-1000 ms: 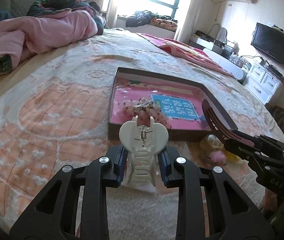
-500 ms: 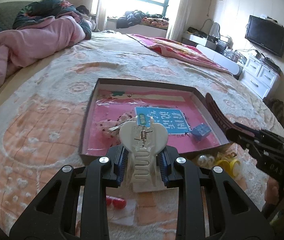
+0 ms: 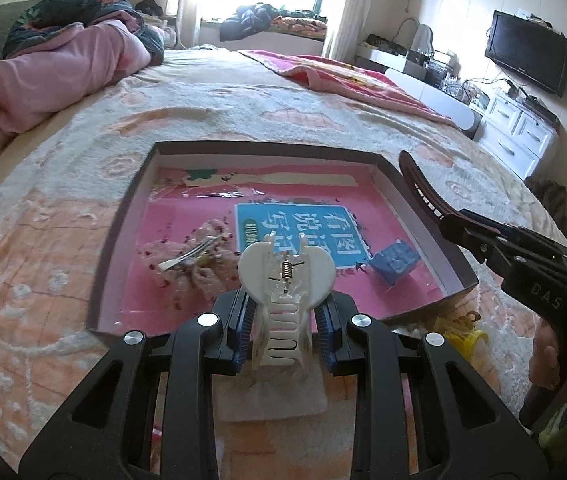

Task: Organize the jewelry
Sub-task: 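Release the claw clip in the pink box while the right gripper places the maroon clip there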

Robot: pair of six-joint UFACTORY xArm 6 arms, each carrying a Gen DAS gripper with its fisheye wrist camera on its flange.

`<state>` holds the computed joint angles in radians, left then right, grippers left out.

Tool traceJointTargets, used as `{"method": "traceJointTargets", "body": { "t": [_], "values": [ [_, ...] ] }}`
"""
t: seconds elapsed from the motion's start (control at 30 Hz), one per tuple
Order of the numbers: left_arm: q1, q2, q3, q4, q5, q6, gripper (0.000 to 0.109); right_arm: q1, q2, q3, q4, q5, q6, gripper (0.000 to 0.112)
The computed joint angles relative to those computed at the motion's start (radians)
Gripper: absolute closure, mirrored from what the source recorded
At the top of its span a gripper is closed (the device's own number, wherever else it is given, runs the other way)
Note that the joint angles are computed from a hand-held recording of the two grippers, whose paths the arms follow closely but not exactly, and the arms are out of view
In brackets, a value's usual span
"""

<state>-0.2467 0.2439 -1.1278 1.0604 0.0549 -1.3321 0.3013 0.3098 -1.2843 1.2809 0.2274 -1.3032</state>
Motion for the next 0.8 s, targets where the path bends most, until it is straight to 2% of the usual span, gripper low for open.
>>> {"method": "traceJointTargets", "body": {
  "t": [0.37,0.8],
  "values": [
    [-0.027,0.093,-0.078,-0.213,0.012,0.208,0.088,-0.015,0.087,-0.086,-0.147,0.008,0.124,0.081],
    [-0.040,0.170,-0.142,-0.359,0.040,0.330,0.088,-0.031,0.193,-0.193,-0.341,0.046,0.292,0.081]
  ]
}}
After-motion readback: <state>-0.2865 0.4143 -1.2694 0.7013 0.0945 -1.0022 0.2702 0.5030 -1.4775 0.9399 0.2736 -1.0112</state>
